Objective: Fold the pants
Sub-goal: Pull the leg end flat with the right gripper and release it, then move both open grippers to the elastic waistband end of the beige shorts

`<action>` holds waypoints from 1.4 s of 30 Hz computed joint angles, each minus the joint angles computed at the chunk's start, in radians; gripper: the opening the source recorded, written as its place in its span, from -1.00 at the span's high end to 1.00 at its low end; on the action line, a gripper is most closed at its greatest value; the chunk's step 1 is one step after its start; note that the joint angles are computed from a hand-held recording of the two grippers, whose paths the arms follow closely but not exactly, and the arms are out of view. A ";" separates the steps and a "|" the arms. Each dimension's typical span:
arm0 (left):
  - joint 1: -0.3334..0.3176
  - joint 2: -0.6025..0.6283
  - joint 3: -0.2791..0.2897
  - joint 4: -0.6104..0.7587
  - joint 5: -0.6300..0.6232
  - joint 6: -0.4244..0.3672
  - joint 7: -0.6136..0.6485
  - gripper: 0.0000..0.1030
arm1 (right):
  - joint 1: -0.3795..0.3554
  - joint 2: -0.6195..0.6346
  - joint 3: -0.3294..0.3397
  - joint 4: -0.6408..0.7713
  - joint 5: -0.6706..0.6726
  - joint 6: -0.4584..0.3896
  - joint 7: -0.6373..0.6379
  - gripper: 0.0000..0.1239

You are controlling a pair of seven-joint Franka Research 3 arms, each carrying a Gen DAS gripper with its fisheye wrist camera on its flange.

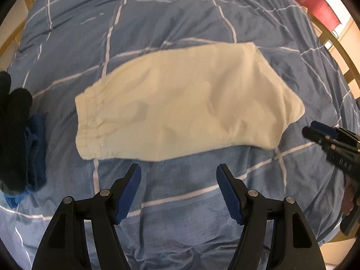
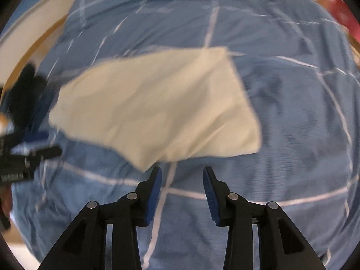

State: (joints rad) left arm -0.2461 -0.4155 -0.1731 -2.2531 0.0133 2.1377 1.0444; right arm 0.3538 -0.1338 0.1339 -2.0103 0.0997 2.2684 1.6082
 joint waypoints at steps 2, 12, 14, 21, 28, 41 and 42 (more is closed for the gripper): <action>0.002 0.015 -0.004 0.019 0.010 0.006 0.001 -0.32 | -0.018 -0.020 0.003 -0.017 -0.039 0.044 0.109 0.36; -0.012 0.106 -0.032 0.090 0.060 0.048 0.028 -0.32 | -0.071 0.002 -0.025 -0.069 -0.036 0.184 0.327 0.26; -0.013 0.130 -0.037 0.105 0.067 0.053 0.026 -0.32 | -0.076 0.018 -0.037 -0.076 -0.004 0.204 0.327 0.26; -0.010 0.182 -0.043 0.133 0.070 0.040 -0.007 -0.32 | -0.083 0.095 -0.047 -0.039 -0.058 0.193 0.335 0.26; 0.013 0.097 -0.030 0.076 0.076 0.025 -0.094 -0.32 | -0.065 0.057 -0.021 0.001 -0.331 0.128 0.466 0.25; 0.123 -0.129 0.074 -0.124 0.112 0.112 -0.163 -0.37 | 0.093 0.214 0.040 0.258 -0.135 0.110 0.202 0.11; 0.126 -0.131 0.082 -0.135 0.104 0.133 -0.155 -0.37 | 0.108 0.234 0.042 0.283 -0.129 0.109 0.182 0.11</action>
